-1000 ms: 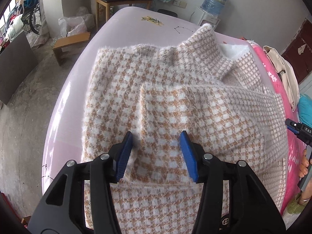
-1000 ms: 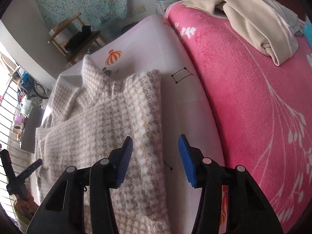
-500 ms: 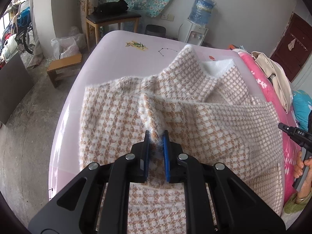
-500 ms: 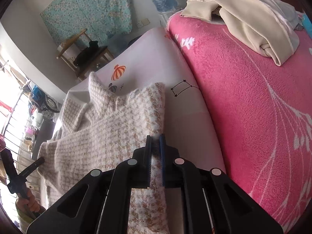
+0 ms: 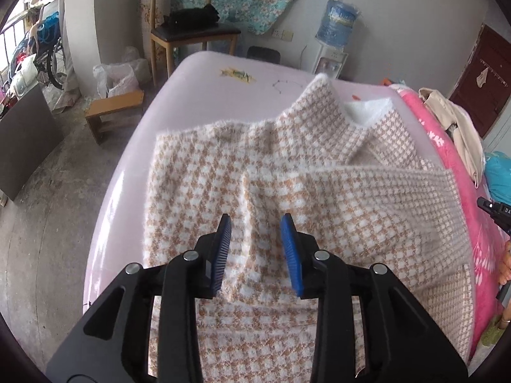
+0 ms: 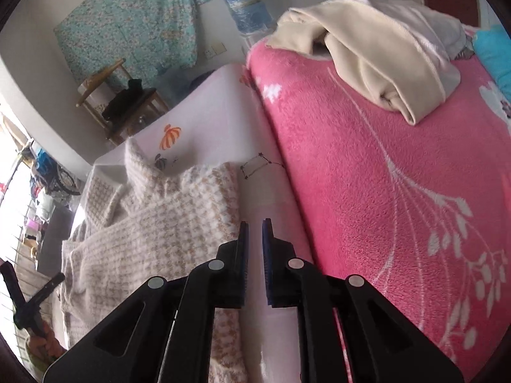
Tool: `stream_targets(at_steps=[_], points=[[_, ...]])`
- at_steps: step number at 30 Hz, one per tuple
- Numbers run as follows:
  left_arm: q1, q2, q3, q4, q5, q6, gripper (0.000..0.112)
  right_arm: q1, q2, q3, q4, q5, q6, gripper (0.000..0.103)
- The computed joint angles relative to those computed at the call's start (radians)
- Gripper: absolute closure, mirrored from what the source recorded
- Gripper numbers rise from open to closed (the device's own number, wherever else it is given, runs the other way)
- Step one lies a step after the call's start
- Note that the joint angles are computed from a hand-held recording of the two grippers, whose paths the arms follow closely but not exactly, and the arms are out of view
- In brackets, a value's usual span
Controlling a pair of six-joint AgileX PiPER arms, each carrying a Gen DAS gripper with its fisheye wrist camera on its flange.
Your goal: Fold large clothes
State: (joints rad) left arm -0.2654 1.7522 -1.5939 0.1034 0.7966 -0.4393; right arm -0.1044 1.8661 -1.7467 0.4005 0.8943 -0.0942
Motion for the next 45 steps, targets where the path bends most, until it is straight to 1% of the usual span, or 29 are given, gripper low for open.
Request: stream_targets(at_steps=[1, 2, 3, 4, 6, 8, 9, 10, 11, 15, 17, 19, 21, 22, 23, 24, 25, 26, 28, 32, 34, 35, 37, 38, 39, 40, 42, 44, 45], points=[[-0.002, -0.013, 0.008, -0.002, -0.024, 0.006, 0.081, 0.018, -0.013, 0.003, 0.009, 0.003, -0.038, 0.076], [-0.004, -0.016, 0.007, -0.024, -0.040, 0.031, 0.080, 0.042, -0.018, 0.000, 0.013, 0.009, -0.076, 0.071], [-0.010, -0.002, -0.015, -0.044, -0.033, 0.054, 0.080, 0.070, -0.017, -0.003, 0.012, 0.014, -0.113, 0.064], [-0.018, 0.021, -0.048, -0.057, -0.012, 0.069, 0.080, 0.101, -0.011, -0.006, 0.004, 0.015, -0.144, 0.062], [-0.036, 0.083, -0.117, -0.092, 0.044, 0.091, 0.080, 0.153, 0.020, -0.022, -0.022, 0.031, -0.177, 0.058], [-0.063, 0.141, -0.153, -0.042, 0.109, 0.042, 0.079, 0.196, 0.064, -0.030, -0.085, 0.041, -0.173, 0.058], [-0.070, 0.151, -0.135, -0.022, 0.106, 0.027, 0.078, 0.217, 0.095, -0.038, -0.159, 0.051, -0.139, 0.058], [-0.075, 0.126, -0.090, -0.010, 0.064, 0.016, 0.077, 0.230, 0.105, -0.015, -0.193, 0.036, -0.132, 0.057], [-0.074, 0.119, -0.075, -0.017, 0.053, 0.024, 0.077, 0.227, 0.089, 0.008, -0.188, 0.012, -0.144, 0.057], [-0.063, 0.105, -0.094, -0.021, 0.076, 0.047, 0.077, 0.222, 0.113, -0.107, -0.197, 0.124, -0.065, 0.056], [-0.058, 0.097, -0.109, -0.033, 0.057, 0.078, 0.076, 0.224, 0.118, -0.140, -0.164, 0.109, -0.071, 0.054], [-0.051, 0.127, -0.173, -0.070, 0.075, 0.111, 0.075, 0.252, 0.168, -0.225, -0.215, 0.121, -0.011, 0.052], [-0.046, 0.168, -0.225, -0.121, 0.090, 0.147, 0.070, 0.270, 0.229, -0.309, -0.244, 0.127, 0.039, 0.050], [-0.048, 0.196, -0.251, -0.123, 0.105, 0.146, 0.066, 0.283, 0.265, -0.348, -0.298, 0.128, 0.083, 0.046], [-0.058, 0.229, -0.283, -0.087, 0.137, 0.117, 0.066, 0.287, 0.308, -0.394, -0.358, 0.141, 0.123, 0.043], [-0.064, 0.248, -0.282, -0.058, 0.137, 0.102, 0.066, 0.280, 0.342, -0.419, -0.379, 0.150, 0.146, 0.039], [-0.068, 0.230, -0.242, -0.045, 0.097, 0.103, 0.066, 0.270, 0.342, -0.403, -0.359, 0.127, 0.164, 0.037], [-0.071, 0.224, -0.235, -0.037, 0.097, 0.108, 0.066, 0.247, 0.338, -0.399, -0.306, 0.133, 0.162, 0.037], [-0.076, 0.212, -0.240, -0.018, 0.128, 0.099, 0.066, 0.248, 0.300, -0.383, -0.315, 0.157, 0.203, 0.037], [-0.077, 0.103, -0.129, -0.044, 0.073, 0.127, 0.064, 0.278, 0.127, -0.178, -0.230, 0.083, 0.108, 0.037], [-0.092, 0.079, -0.089, -0.043, 0.060, 0.136, 0.056, 0.321, 0.080, -0.102, -0.249, 0.052, 0.068, 0.037], [-0.103, 0.091, -0.093, -0.030, 0.075, 0.127, 0.054, 0.347, 0.078, -0.078, -0.282, 0.046, 0.064, 0.037], [-0.126, 0.127, -0.103, 0.023, 0.124, 0.086, 0.052, 0.396, 0.114, -0.067, -0.387, 0.071, 0.108, 0.034], [-0.141, 0.112, -0.076, 0.060, 0.101, 0.058, 0.052, 0.403, 0.110, -0.037, -0.410, 0.047, 0.127, 0.033], [-0.150, 0.104, -0.071, 0.083, 0.113, 0.040, 0.051, 0.400, 0.097, -0.023, -0.416, 0.040, 0.154, 0.030], [-0.156, 0.095, -0.078, 0.089, 0.138, 0.031, 0.051, 0.397, 0.090, -0.035, -0.415, 0.073, 0.178, 0.029], [-0.159, 0.040, -0.041, 0.090, 0.137, 0.020, 0.048, 0.395, 0.028, 0.003, -0.414, 0.086, 0.223, 0.029], [-0.174, -0.040, 0.025, 0.132, 0.135, -0.014, 0.039, 0.402, -0.070, 0.100, -0.398, 0.065, 0.225, 0.029], [-0.184, -0.082, 0.061, 0.154, 0.137, -0.032, 0.038, 0.409, -0.117, 0.148, -0.389, 0.064, 0.224, 0.028]])
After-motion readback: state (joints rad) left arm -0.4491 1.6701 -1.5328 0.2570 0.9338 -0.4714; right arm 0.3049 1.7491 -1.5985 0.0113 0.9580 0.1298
